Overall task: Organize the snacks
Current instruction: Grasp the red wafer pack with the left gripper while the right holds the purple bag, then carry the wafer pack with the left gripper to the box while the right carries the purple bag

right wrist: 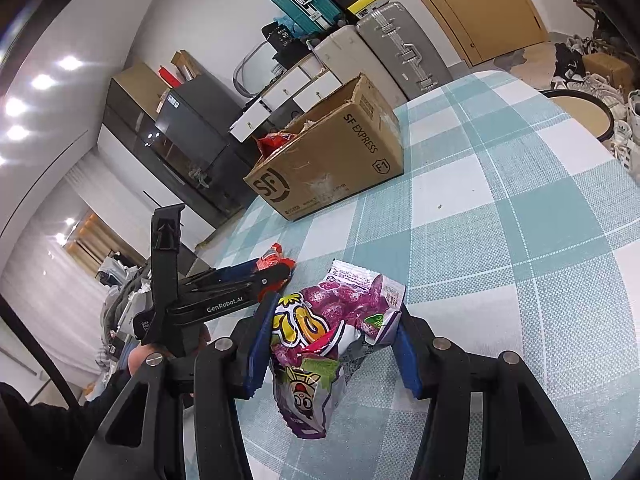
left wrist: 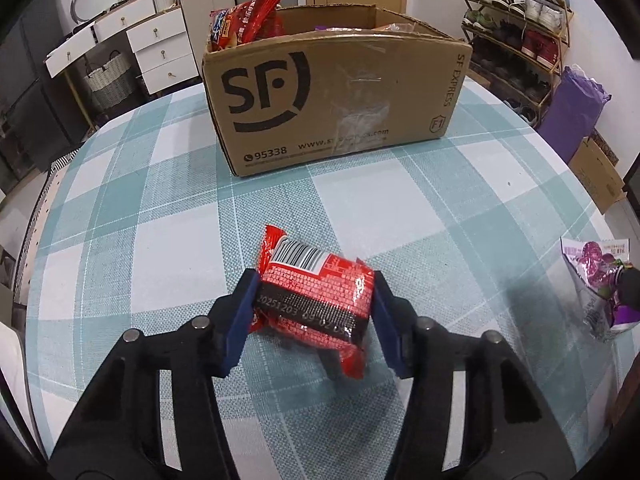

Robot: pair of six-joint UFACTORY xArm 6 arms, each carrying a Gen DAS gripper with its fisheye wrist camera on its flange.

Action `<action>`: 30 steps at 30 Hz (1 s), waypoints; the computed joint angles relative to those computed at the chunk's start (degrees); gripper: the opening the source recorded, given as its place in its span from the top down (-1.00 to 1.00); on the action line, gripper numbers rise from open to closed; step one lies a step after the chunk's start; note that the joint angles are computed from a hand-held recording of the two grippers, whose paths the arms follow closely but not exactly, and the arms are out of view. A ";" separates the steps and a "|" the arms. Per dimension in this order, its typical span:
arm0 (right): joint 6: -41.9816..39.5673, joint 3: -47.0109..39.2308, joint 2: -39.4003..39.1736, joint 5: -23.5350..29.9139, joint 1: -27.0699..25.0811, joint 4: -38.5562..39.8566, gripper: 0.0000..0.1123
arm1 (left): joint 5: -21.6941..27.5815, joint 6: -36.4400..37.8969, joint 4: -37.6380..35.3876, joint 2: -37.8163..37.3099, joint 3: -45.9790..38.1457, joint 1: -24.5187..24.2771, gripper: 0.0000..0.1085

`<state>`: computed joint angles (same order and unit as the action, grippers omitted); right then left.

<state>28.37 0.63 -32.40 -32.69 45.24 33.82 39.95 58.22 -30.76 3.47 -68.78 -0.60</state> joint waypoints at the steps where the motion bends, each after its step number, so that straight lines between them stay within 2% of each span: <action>1: -1.83 -0.20 -0.38 0.00 1.25 2.42 0.05 | 0.28 0.11 -0.37 -0.17 0.02 0.24 0.11; 2: -4.48 -0.65 -0.58 -0.28 3.13 6.14 0.05 | -0.18 -0.13 -0.62 -0.57 0.35 0.46 0.11; 4: -5.52 -0.88 -0.86 -0.40 4.27 7.77 0.05 | -0.67 0.73 -2.07 -1.60 1.05 1.05 0.11; 7: -11.13 -2.41 -1.12 -1.09 8.16 15.08 0.05 | -2.39 2.37 -3.60 -4.13 2.94 1.88 0.10; 15: -24.91 -7.95 -0.76 -2.36 15.64 29.31 0.05 | 0.34 5.78 -8.20 -11.31 6.19 6.01 0.10; 22: -34.21 -12.81 0.27 -3.14 19.90 37.88 0.05 | 5.88 7.88 -11.42 -15.96 7.42 10.34 0.10; 30: -42.79 -16.59 -1.28 -2.81 20.55 42.43 0.05 | 13.95 8.83 -13.36 -17.45 4.17 14.10 0.10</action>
